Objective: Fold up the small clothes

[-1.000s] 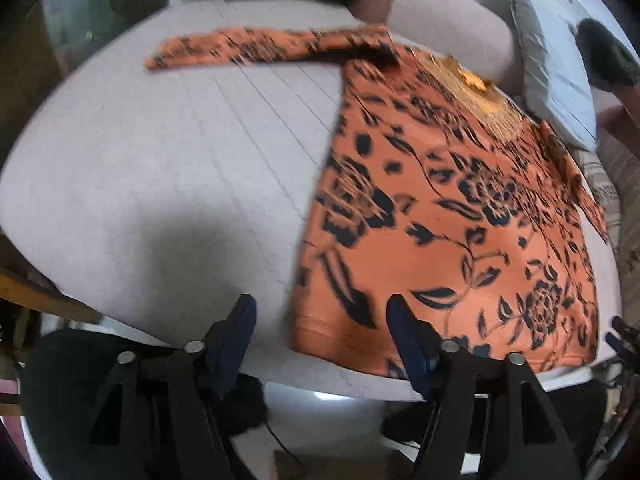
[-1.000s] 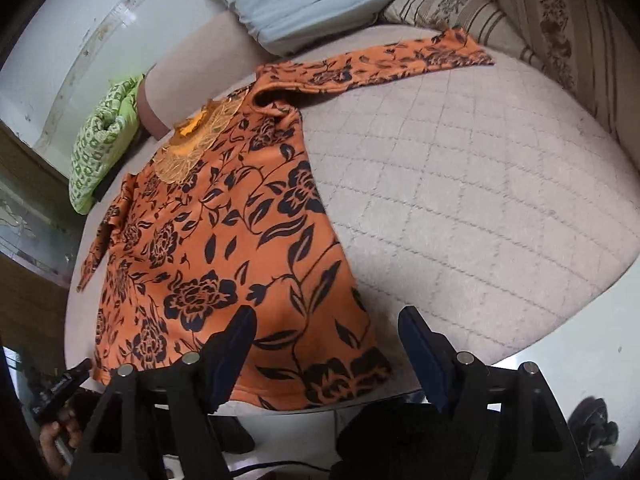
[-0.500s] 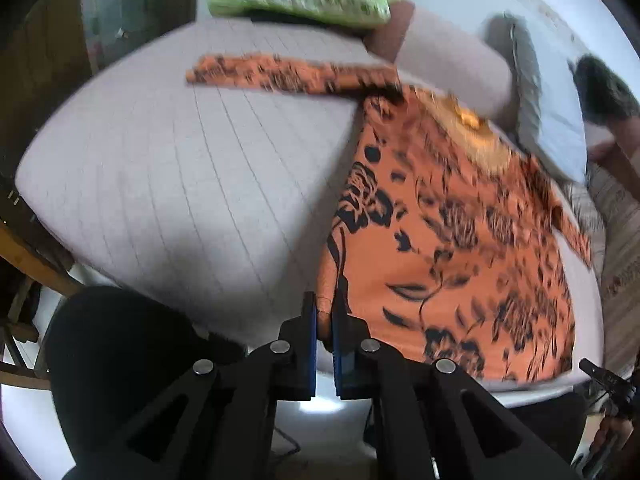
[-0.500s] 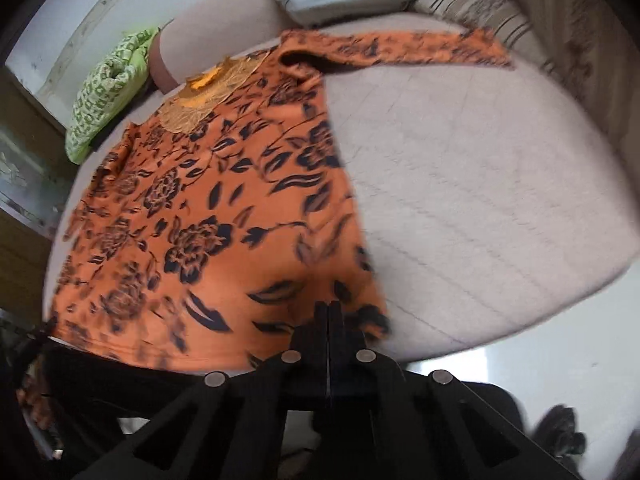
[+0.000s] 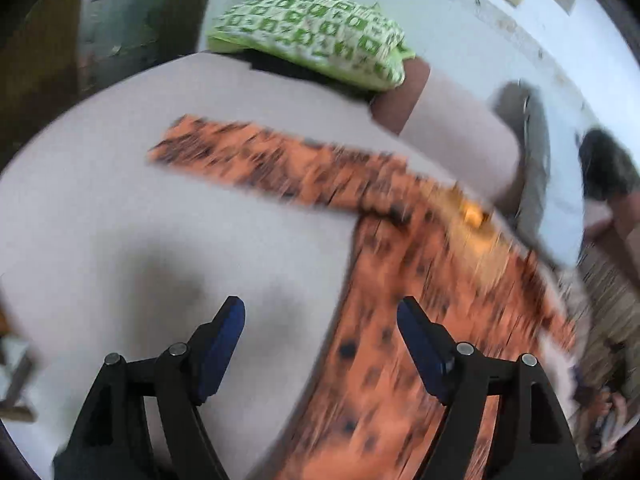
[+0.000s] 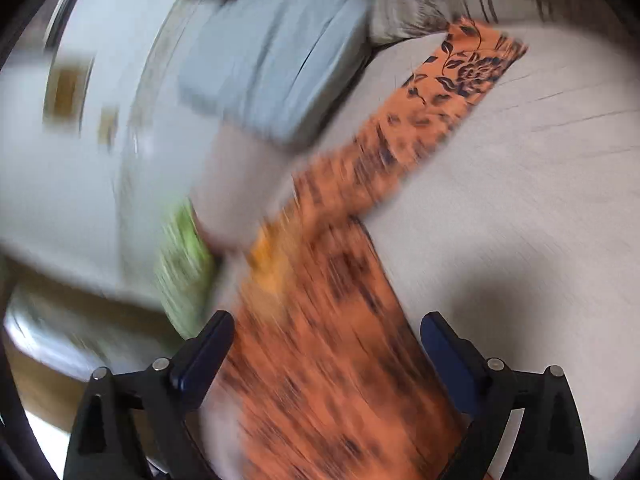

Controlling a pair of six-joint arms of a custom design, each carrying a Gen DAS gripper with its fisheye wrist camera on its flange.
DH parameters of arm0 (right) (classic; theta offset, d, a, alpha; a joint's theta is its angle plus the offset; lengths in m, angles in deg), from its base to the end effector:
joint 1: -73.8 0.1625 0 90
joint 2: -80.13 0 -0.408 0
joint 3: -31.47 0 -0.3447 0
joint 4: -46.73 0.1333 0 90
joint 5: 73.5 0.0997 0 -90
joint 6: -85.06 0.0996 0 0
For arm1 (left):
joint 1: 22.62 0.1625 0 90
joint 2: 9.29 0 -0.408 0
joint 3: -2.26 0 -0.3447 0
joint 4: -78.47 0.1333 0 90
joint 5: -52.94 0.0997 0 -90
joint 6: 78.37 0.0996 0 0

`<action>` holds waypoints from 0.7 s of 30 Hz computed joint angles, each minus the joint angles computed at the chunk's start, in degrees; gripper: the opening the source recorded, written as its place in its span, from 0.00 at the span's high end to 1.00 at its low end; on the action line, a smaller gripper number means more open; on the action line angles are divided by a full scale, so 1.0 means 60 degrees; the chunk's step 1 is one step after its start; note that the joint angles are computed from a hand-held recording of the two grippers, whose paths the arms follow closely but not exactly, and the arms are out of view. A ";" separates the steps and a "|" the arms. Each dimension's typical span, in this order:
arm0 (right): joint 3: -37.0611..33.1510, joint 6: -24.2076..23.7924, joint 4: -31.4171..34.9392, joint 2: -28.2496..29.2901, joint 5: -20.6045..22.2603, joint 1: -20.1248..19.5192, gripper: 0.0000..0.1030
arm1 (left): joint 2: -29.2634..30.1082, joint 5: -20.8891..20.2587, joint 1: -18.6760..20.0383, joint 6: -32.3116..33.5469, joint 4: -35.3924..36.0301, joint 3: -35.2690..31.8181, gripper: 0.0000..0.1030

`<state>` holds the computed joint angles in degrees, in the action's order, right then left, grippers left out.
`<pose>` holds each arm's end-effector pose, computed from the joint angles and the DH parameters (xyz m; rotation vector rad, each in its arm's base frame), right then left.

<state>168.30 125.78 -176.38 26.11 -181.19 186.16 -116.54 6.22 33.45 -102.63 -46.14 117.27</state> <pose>0.2549 -0.3488 0.1668 0.6121 2.5778 -1.2724 -0.0238 -0.3965 0.4859 -0.0253 2.5270 -1.0101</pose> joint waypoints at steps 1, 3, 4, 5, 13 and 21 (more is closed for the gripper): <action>-0.0156 0.0157 -0.0325 0.0132 0.0685 -0.0547 0.07 | 0.0858 -0.0470 0.0610 0.0427 -0.0717 -0.0513 0.23; -0.0771 0.0555 -0.0663 0.0608 0.1607 -0.1550 0.09 | 0.2149 -0.1184 0.1612 0.0379 -0.1205 -0.1495 0.24; -0.1068 0.0977 -0.0554 0.0806 0.1605 -0.1875 0.09 | 0.2578 -0.1597 0.2022 0.0202 -0.1325 -0.1930 0.24; -0.1318 0.1375 -0.0438 0.0983 0.1541 -0.2083 0.09 | 0.2936 -0.1936 0.2319 -0.0012 -0.1407 -0.2252 0.24; -0.3053 0.0669 0.1649 0.1272 0.0605 -0.1993 0.53 | 0.4706 -0.2377 0.3365 -0.1667 -0.1633 -0.3940 1.00; -0.4545 -0.2176 0.3821 0.0716 -0.3716 -0.0743 0.90 | 0.4983 0.1185 0.2978 0.0735 -0.3473 -0.4679 0.98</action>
